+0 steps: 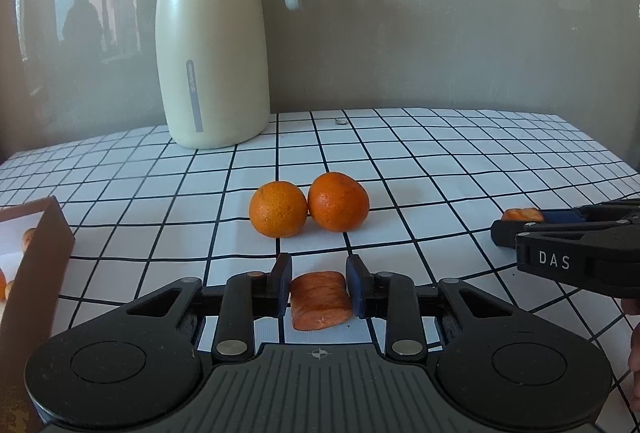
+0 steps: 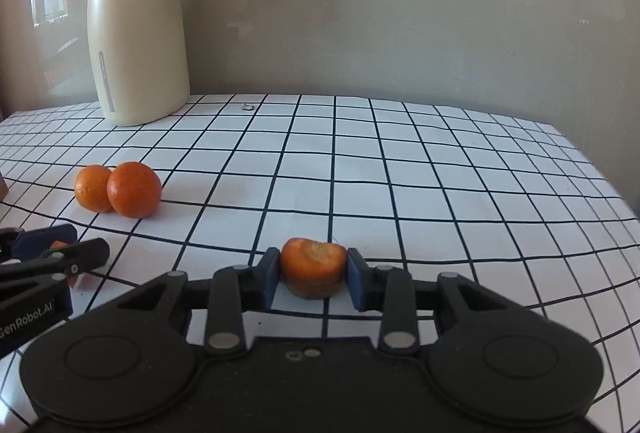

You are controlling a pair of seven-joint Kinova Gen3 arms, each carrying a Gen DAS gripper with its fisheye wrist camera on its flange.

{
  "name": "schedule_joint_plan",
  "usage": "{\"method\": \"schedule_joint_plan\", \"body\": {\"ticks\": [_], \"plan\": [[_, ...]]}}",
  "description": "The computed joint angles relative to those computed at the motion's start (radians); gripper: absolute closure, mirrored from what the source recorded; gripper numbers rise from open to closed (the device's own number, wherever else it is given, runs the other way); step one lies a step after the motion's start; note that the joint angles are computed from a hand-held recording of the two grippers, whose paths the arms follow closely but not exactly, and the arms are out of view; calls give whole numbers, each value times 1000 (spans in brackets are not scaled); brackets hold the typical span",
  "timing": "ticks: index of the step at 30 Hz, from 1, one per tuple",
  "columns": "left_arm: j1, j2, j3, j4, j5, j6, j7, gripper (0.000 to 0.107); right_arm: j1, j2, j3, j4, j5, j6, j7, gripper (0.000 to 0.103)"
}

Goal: Organize fruits
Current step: 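Grasp an orange cut chunk with the left gripper while the right grasps a halved orange fruit, then carry both held pieces over the white tray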

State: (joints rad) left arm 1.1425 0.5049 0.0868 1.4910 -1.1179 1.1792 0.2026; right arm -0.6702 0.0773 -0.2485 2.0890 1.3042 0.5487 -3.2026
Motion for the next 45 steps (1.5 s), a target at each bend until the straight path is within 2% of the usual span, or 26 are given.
{"method": "schedule_joint_plan", "body": {"ticks": [4, 13, 22, 37, 45], "plan": [[21, -12, 5, 4, -14, 23, -6, 78, 2, -33, -8, 19, 1, 9, -13, 77], [89, -59, 48, 37, -82, 148, 26, 78, 3, -129, -82, 67, 24, 84, -67, 77], [111, -90, 100, 71, -118, 213, 37, 78, -33, -168, -150, 81, -34, 161, -49, 77], [137, -150, 159, 137, -175, 352, 113, 78, -83, -194, -218, 45, -28, 235, -22, 77], [131, -200, 204, 203, -159, 448, 159, 78, -143, -162, -248, -12, 7, 252, -10, 77]]}}
